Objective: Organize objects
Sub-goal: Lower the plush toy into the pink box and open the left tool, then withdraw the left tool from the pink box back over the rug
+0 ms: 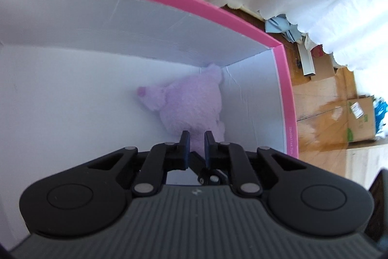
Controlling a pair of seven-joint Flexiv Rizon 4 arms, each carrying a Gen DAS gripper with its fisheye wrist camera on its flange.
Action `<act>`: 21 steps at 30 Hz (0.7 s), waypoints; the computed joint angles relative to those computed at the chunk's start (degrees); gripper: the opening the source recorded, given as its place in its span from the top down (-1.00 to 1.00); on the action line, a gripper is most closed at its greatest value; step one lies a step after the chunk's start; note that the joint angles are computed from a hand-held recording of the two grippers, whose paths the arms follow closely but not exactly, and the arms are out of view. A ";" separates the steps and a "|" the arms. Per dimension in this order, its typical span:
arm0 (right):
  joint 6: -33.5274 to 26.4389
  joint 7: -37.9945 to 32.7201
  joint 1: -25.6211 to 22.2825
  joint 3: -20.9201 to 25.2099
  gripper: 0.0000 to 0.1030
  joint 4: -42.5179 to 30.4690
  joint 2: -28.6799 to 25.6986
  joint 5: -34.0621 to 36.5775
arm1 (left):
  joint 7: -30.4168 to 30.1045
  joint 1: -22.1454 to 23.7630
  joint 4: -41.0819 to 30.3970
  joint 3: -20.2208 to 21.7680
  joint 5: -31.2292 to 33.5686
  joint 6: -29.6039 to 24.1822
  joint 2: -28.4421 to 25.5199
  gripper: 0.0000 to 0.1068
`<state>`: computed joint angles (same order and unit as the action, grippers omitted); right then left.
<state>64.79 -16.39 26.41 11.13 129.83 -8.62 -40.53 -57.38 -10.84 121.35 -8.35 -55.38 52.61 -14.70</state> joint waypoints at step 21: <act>0.95 5.72 -0.39 5.39 0.42 3.98 11.50 2.78 | 3.12 5.14 3.47 8.35 13.24 -11.91 14.22 0.75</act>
